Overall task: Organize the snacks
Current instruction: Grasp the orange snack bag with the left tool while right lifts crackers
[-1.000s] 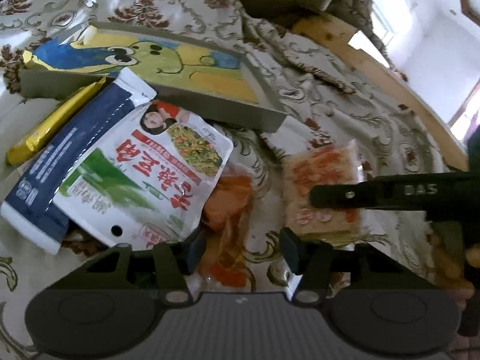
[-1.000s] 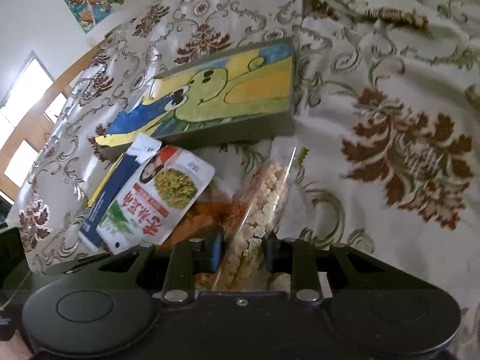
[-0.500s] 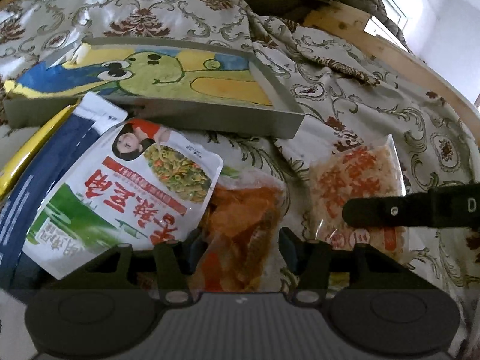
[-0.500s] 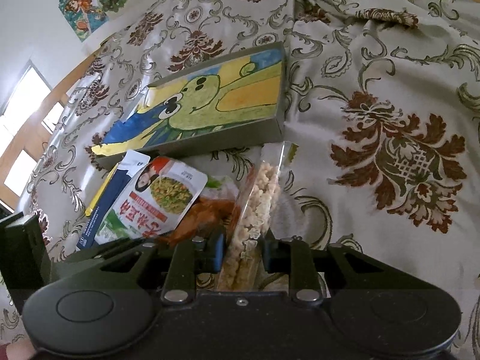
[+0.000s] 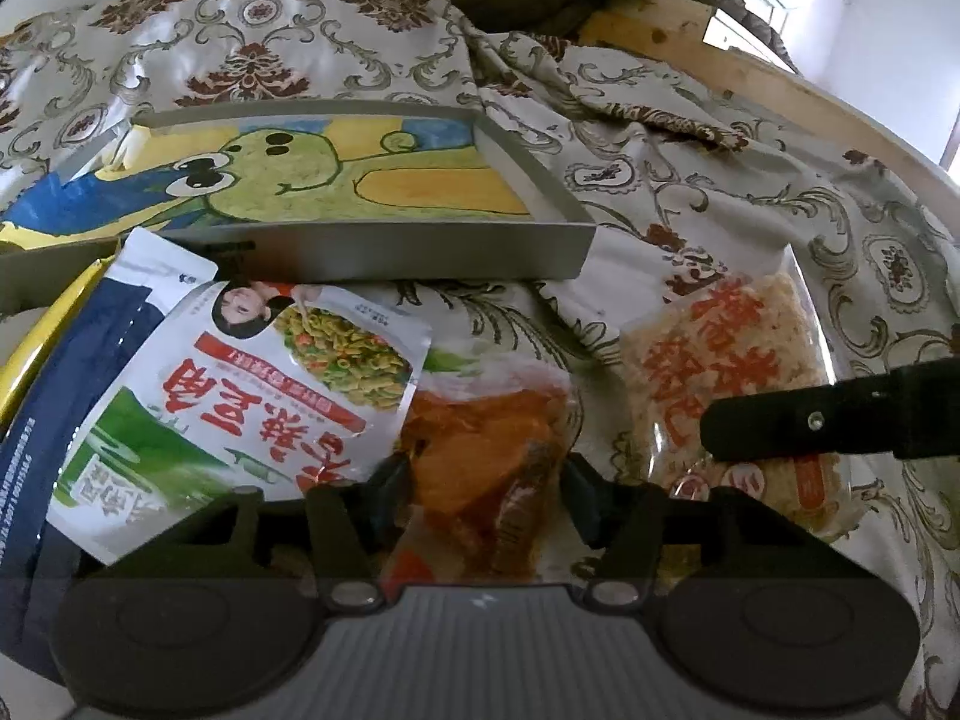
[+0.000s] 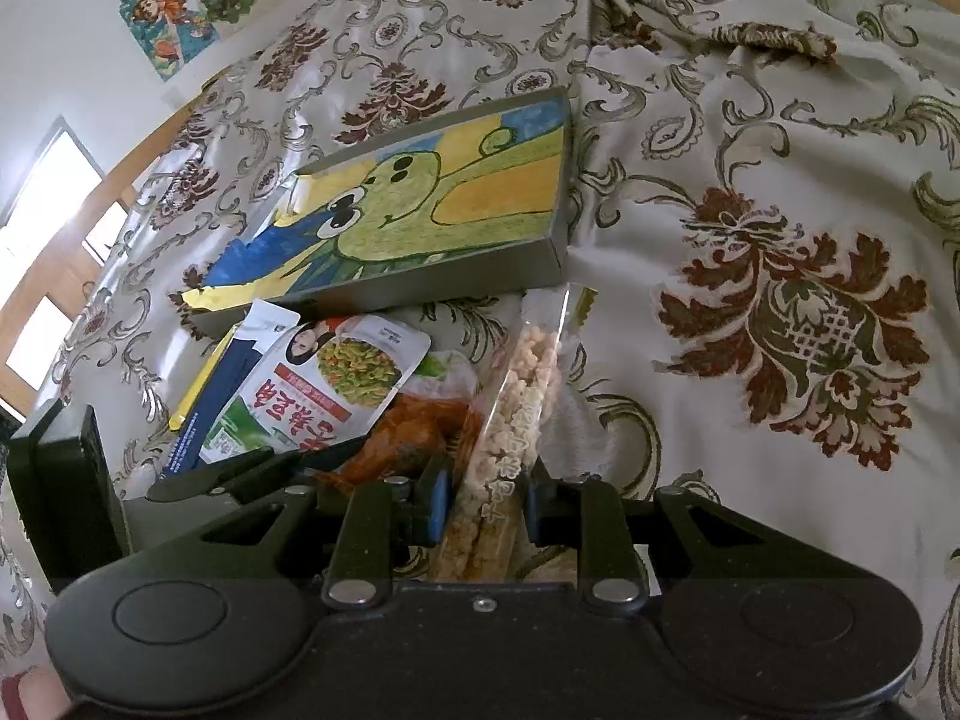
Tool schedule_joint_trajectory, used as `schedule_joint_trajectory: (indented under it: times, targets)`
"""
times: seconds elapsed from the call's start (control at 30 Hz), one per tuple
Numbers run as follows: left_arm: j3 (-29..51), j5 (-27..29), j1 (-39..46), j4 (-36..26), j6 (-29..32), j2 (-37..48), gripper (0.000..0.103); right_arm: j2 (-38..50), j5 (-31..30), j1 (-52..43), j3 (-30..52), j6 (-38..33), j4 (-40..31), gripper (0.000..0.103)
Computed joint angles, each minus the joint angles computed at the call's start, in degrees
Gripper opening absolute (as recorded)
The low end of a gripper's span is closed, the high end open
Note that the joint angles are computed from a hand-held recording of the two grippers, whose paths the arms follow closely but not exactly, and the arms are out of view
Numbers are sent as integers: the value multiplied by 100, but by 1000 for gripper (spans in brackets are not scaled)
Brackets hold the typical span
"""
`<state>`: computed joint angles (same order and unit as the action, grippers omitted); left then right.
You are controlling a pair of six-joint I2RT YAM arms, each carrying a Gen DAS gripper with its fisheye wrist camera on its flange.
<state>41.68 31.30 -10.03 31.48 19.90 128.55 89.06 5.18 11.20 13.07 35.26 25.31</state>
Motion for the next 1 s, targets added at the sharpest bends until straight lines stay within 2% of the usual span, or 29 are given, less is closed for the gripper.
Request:
schedule_joint_trajectory:
  times: [0.13, 0.33, 0.7, 1.0]
  targets:
    - [-69, 17, 35, -130, -46, -104, 53, -234, 186, 119, -81, -92, -46, 25]
    - [-259, 172, 276, -532, -188, -410, 53, -851, 413, 256, -307, -165, -211, 23]
    - [-810, 517, 790, -805, -408, -1216, 49, -1231, 706, 549, -503, -292, -92, 20]
    - [-1147, 701, 1081, -1097, -513, -1543, 48, -1457, 1002, 917, -582, -210, -214, 20]
